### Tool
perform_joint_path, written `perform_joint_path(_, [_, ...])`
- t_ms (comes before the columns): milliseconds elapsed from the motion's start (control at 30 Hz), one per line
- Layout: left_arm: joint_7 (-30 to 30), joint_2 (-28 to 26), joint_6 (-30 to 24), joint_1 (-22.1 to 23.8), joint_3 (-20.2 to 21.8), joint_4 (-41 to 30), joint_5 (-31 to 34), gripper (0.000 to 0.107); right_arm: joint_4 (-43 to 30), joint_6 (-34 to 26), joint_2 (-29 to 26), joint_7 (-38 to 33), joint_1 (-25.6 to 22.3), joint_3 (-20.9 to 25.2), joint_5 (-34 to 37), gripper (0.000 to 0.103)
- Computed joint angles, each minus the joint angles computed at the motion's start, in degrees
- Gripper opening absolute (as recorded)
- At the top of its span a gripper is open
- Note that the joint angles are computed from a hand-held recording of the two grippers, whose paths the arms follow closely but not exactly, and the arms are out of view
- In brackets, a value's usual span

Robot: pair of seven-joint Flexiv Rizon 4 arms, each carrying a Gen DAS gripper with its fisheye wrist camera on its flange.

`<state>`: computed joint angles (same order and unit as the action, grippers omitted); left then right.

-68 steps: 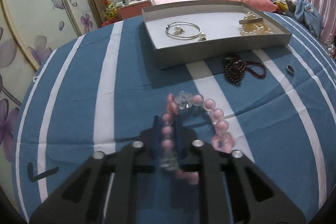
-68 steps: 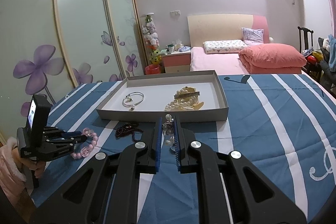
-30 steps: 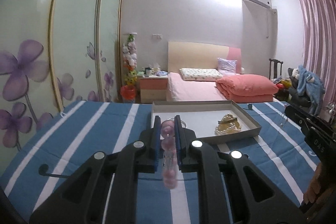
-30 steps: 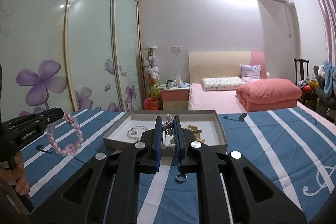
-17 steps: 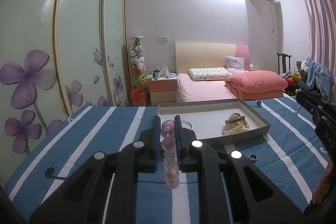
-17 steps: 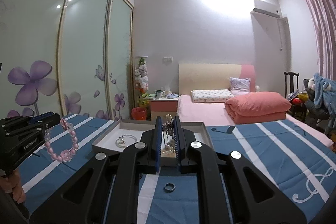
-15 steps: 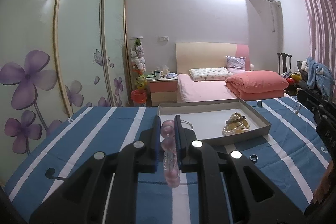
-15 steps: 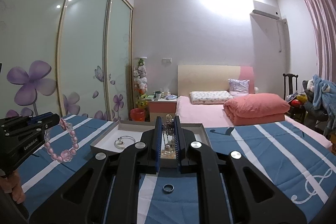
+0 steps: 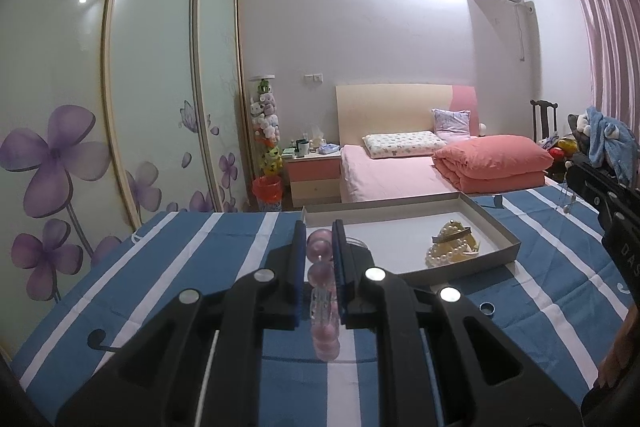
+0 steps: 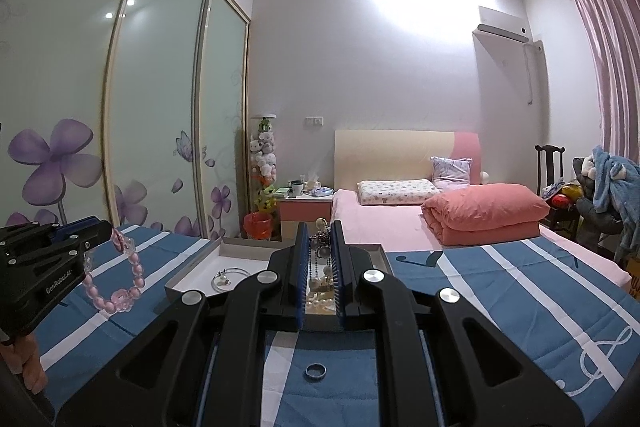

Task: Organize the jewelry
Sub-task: 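Lift and carry the pink bracelet and silver earring over the grey tray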

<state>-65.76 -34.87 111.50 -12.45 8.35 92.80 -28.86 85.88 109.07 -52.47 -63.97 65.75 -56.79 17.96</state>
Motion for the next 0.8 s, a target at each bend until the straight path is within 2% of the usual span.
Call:
perform_joint_path(300, [0.67, -3.15, -2.06, -1.58, 2.47, -4.81, -1.46, 0.014, -3.63, -1.29, -2.47, 1.39, -1.76, -1.17, -0.68, 0.012])
perform_joint_path(500, [-0.58, -5.62, -4.43, -0.17, 1.4, -9.84, -0.49, 0.014, -7.15, -1.61, -3.65, 2.65, -4.65, -0.02, -2.47, 0.012])
perform_joint_path(800, [-6.34, -12.49, -12.26, -1.57, 7.41, -22.13, 0.59, 0.013, -16.5, -4.13, -5.93, 6.27, -12.28, 4.62, -6.58, 0.012])
